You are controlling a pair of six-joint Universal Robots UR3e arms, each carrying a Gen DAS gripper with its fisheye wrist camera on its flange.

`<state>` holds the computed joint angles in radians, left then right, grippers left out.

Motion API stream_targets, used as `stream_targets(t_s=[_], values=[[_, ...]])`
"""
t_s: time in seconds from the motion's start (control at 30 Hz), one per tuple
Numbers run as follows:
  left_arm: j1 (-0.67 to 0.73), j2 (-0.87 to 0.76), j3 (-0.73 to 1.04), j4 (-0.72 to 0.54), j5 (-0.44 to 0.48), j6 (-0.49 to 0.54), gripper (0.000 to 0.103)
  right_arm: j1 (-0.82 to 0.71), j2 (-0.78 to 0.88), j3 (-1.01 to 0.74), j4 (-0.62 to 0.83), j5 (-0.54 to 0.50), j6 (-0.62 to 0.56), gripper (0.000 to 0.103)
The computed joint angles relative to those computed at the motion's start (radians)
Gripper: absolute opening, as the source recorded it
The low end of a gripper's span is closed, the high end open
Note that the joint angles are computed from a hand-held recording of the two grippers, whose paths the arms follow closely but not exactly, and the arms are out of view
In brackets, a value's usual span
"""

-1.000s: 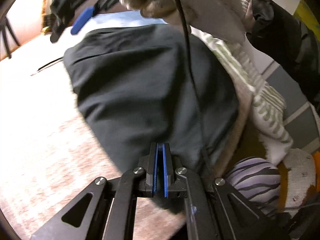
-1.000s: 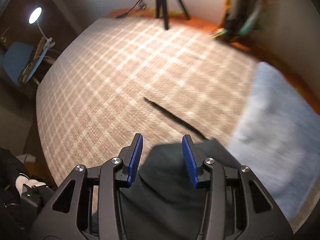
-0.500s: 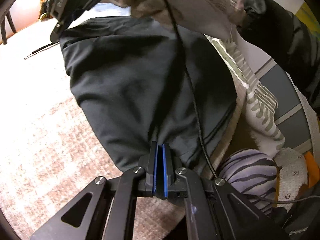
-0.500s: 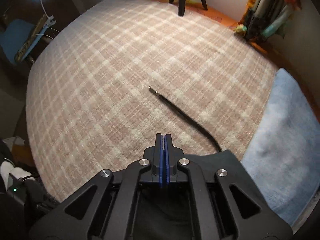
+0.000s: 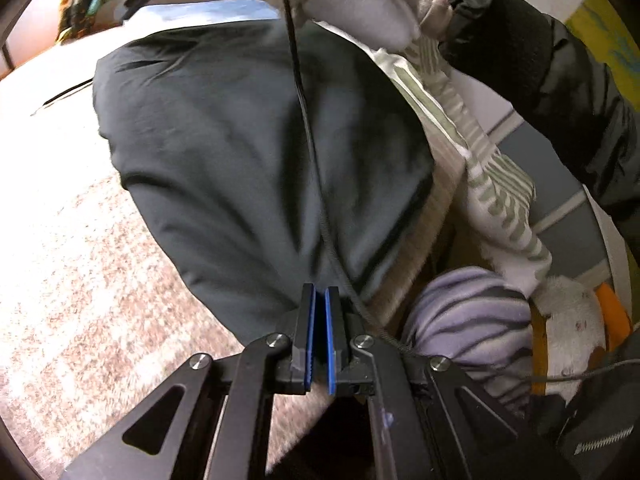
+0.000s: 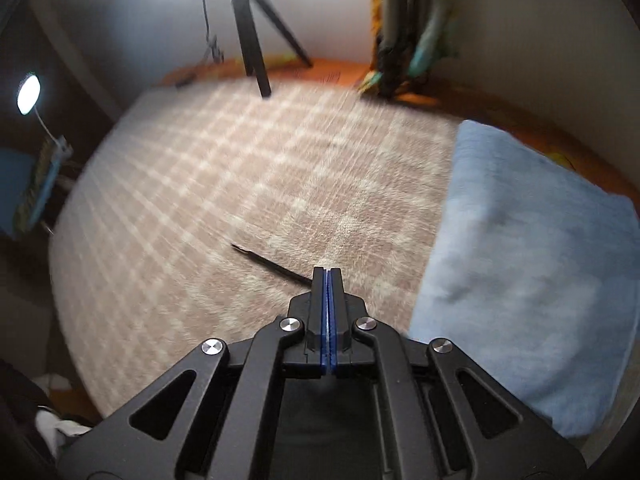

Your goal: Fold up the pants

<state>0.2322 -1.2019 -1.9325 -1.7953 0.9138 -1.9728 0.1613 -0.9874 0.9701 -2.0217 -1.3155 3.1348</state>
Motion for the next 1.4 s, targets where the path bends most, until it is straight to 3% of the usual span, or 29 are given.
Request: stream_targets(t_s=[0.03, 0.07, 0.1, 0.17, 0.27, 0.4, 0.5, 0.57, 0.7, 0.9, 1.0, 1.3, 1.4], values=[[0.008, 0.012, 0.004, -0.011, 0.003, 0.008, 0.002, -0.010, -0.035, 0.040, -0.015, 0.014, 0.006, 0.007], [0.021, 0.022, 0.014, -0.034, 0.002, 0.013, 0.002, -0.024, -0.083, 0.093, -0.030, 0.019, 0.010, 0.020], [0.032, 0.024, 0.026, -0.051, -0.001, 0.013, 0.002, -0.043, -0.165, 0.188, -0.059, 0.019, 0.019, 0.040], [0.064, 0.026, 0.049, -0.080, -0.007, 0.015, 0.002, -0.087, -0.287, 0.334, -0.108, 0.050, 0.024, 0.059], [0.099, 0.002, 0.087, -0.078, -0.011, -0.014, 0.002, -0.166, -0.469, 0.516, -0.120, 0.093, -0.012, 0.062], [0.142, -0.061, 0.148, -0.096, -0.045, -0.053, 0.002, -0.322, -0.743, 0.758, -0.073, 0.141, -0.064, 0.083], [0.140, -0.110, 0.169, -0.032, -0.070, -0.118, 0.002, -0.456, -0.927, 0.903, 0.039, 0.174, -0.140, 0.084], [0.119, -0.139, 0.163, 0.046, -0.071, -0.180, 0.002, -0.514, -0.992, 0.966, 0.084, 0.186, -0.174, 0.084], [0.084, -0.261, 0.227, 0.084, -0.084, -0.274, 0.002, -0.610, -1.091, 1.119, 0.125, 0.258, -0.228, 0.088], [-0.013, -0.383, 0.259, 0.224, -0.082, -0.428, 0.002, -0.492, -1.006, 1.226, -0.074, 0.129, -0.155, 0.092], [-0.066, -0.435, 0.272, 0.320, -0.026, -0.496, 0.002, -0.483, -0.961, 1.235, -0.121, 0.096, -0.141, 0.103], [-0.103, -0.419, 0.191, 0.487, -0.005, -0.487, 0.002, -0.531, -0.951, 1.273, -0.096, 0.160, -0.197, 0.103], [-0.153, -0.478, 0.258, 0.513, 0.005, -0.530, 0.002, -0.492, -0.936, 1.271, -0.130, 0.137, -0.187, 0.103]])
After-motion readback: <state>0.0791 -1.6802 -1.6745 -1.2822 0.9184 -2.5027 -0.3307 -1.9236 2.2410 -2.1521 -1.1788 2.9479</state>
